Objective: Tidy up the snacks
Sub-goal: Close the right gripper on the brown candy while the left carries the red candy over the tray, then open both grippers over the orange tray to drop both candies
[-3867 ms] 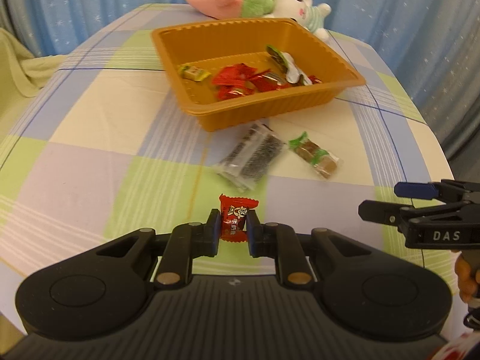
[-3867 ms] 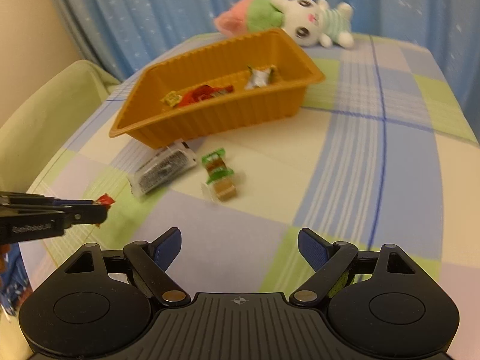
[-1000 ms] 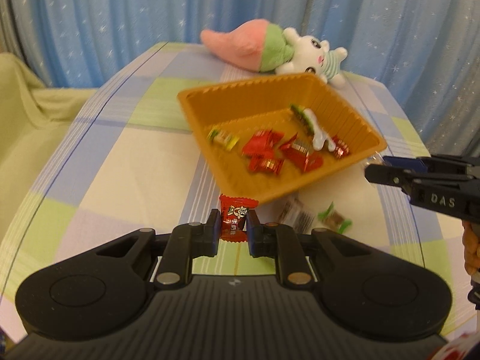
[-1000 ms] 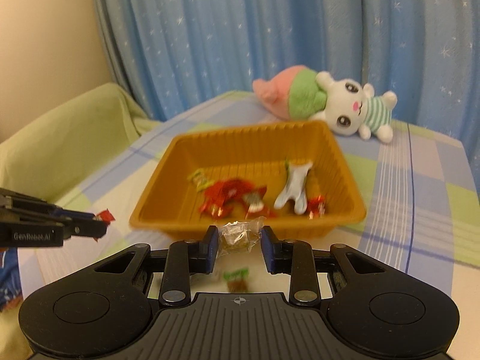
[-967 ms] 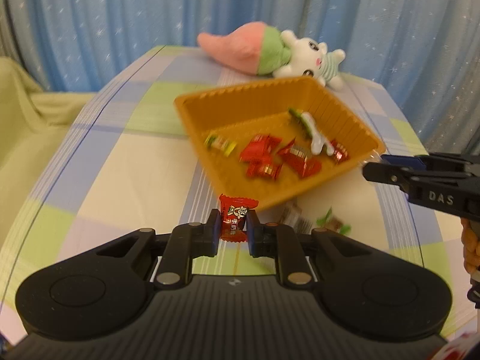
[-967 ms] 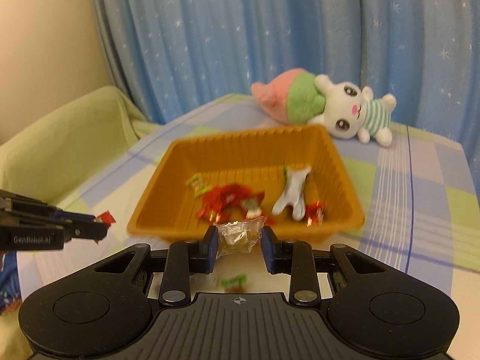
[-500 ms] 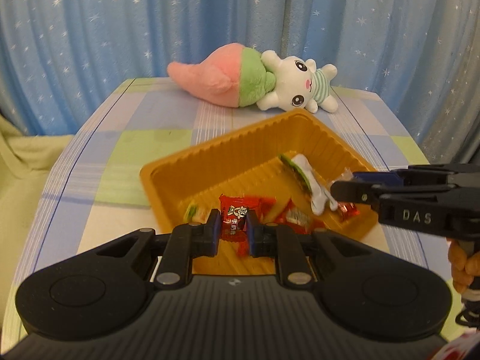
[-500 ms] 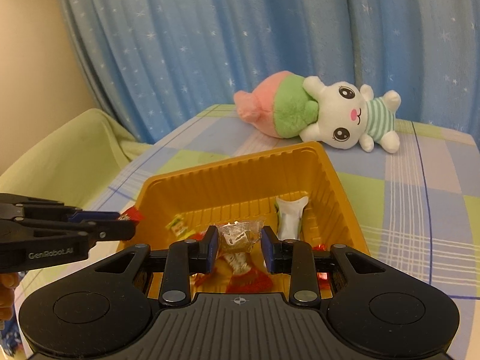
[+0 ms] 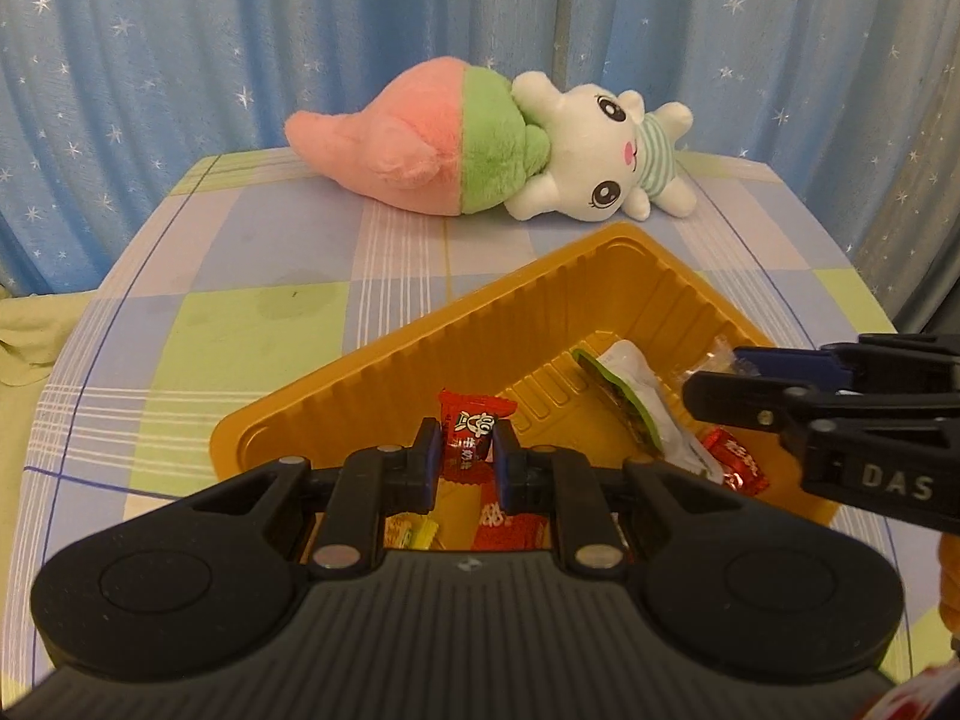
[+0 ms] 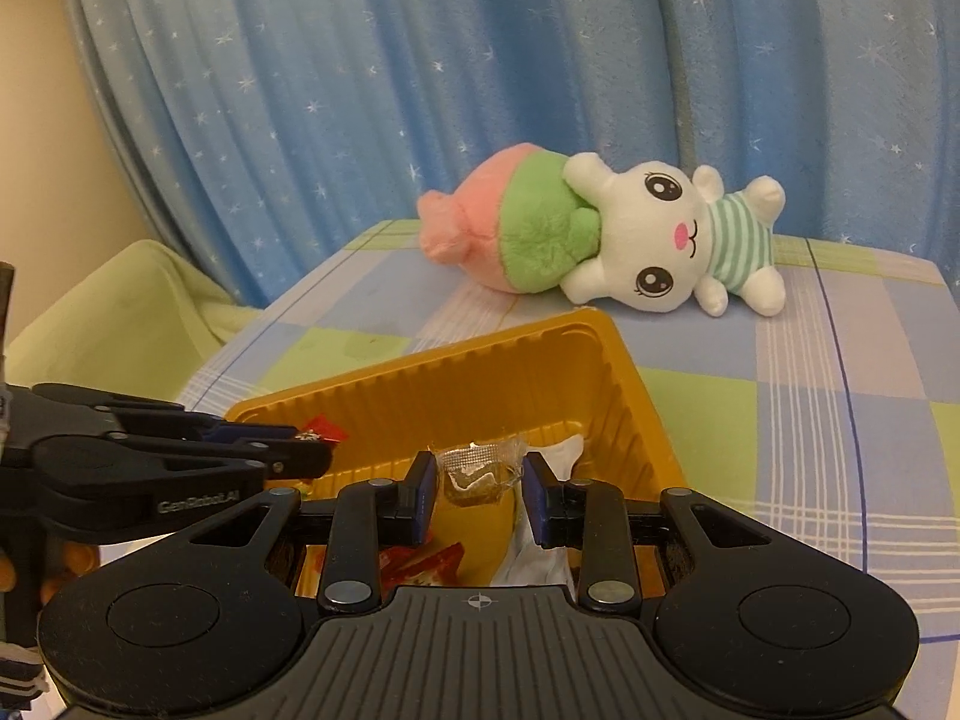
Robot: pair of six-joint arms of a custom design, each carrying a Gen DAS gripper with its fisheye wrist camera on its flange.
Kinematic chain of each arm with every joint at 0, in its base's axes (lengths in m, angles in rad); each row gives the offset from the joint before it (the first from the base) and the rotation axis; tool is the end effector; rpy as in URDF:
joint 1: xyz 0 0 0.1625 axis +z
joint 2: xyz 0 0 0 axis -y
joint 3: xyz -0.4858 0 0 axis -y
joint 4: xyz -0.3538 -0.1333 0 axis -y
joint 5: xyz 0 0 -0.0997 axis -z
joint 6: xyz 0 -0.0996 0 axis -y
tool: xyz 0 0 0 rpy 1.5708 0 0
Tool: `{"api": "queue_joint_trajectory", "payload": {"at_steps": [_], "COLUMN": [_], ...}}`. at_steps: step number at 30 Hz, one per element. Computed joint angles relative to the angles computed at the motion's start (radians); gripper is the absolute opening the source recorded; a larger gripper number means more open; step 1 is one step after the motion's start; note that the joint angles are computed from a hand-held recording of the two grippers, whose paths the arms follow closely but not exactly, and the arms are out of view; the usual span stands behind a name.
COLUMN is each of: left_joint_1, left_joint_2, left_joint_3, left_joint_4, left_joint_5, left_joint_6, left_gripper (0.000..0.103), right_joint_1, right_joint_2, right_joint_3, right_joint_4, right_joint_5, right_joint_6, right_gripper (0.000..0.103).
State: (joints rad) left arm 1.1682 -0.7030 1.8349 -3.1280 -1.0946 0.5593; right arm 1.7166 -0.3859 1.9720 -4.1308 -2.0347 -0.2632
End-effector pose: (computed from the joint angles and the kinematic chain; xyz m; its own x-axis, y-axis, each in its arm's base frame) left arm -0.0894 -0.6666 0.1168 -0.5665 0.5923 -0.5729 0.7757 0.6179 -0.1282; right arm 0.1712 -0.5554 0.0240 -0.8850 0.0834 0.4580 -0.3230 0.5984 -0.7332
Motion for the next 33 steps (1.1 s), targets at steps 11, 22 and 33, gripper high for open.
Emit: {"api": "queue_joint_trajectory", "payload": {"at_steps": [11, 22, 33], "left_joint_1": [0.017, 0.029, 0.039], "left_joint_2": [0.027, -0.049, -0.123], "left_joint_3": [-0.055, 0.006, 0.064], "left_joint_4": [0.06, 0.086, 0.112], "left_joint_5": [-0.004, -0.043, -0.067], "left_joint_6": [-0.017, -0.035, -0.086], "left_gripper": [0.017, 0.022, 0.03], "right_joint_1": [-0.006, -0.008, -0.008], "right_joint_2": [0.0, -0.008, -0.01], "right_joint_3": [-0.015, 0.011, -0.001], "right_joint_4": [0.017, 0.02, 0.059], "right_joint_5": [-0.008, 0.003, 0.017], "right_joint_6": [0.015, 0.028, 0.039], "right_gripper": [0.031, 0.031, 0.032]}}
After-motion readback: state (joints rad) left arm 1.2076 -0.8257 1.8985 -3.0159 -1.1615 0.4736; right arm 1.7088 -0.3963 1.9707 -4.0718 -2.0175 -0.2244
